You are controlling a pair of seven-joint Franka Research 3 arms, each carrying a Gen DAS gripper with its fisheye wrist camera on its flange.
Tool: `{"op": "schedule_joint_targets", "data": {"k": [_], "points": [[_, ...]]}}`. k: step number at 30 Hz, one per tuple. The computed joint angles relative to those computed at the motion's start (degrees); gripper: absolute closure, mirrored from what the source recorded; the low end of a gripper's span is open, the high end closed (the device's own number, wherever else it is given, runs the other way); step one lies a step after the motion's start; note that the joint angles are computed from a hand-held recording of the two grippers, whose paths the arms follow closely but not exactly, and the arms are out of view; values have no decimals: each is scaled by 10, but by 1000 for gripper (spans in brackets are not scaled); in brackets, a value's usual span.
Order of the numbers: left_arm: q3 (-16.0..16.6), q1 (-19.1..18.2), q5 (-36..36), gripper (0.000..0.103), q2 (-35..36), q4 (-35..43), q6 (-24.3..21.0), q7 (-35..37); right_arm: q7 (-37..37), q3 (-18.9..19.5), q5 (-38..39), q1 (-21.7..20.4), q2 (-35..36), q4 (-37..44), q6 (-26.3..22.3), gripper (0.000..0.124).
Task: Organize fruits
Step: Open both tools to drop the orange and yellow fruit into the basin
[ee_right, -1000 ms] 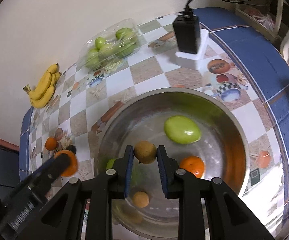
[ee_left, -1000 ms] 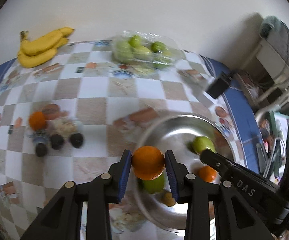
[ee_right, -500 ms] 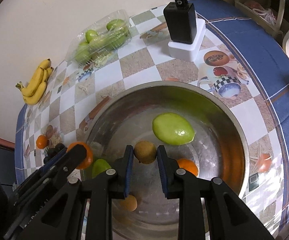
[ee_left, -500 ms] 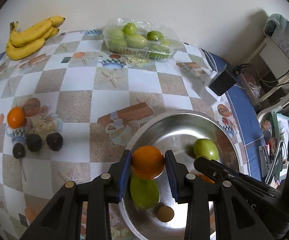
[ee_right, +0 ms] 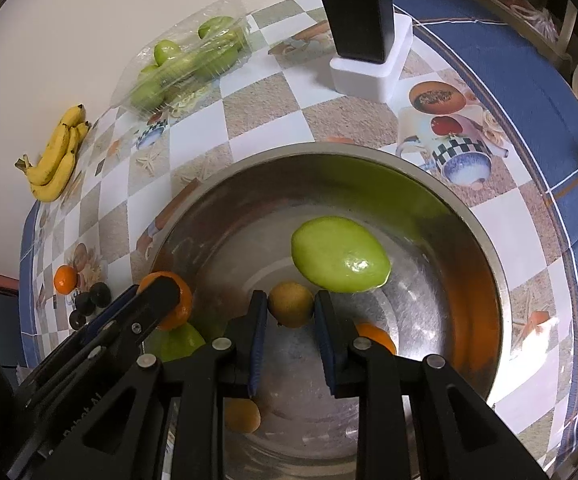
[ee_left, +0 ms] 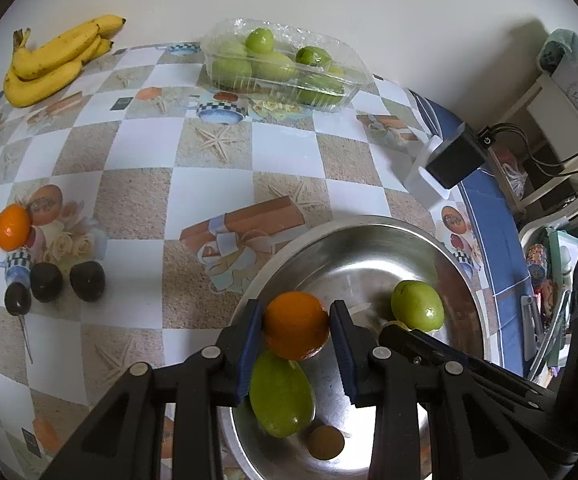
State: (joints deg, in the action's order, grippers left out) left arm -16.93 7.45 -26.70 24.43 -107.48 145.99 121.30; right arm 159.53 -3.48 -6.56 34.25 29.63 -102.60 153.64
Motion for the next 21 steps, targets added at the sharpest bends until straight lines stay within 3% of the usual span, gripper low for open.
{"op": "schedule_joint_targets", "data": {"k": [9,15,21], "points": [[-8,18,-41,58,-6,11,-30,17,6,-6,-4,5,-6,-5,8,97],[7,12,-50,58,-25,10,-30,17,27,-20,-43,20,-22,-7,7,97],[35,-2,-6,58,-38,2,-8,-26,41,-17,-69,20,-28,-5,-2,97]]}}
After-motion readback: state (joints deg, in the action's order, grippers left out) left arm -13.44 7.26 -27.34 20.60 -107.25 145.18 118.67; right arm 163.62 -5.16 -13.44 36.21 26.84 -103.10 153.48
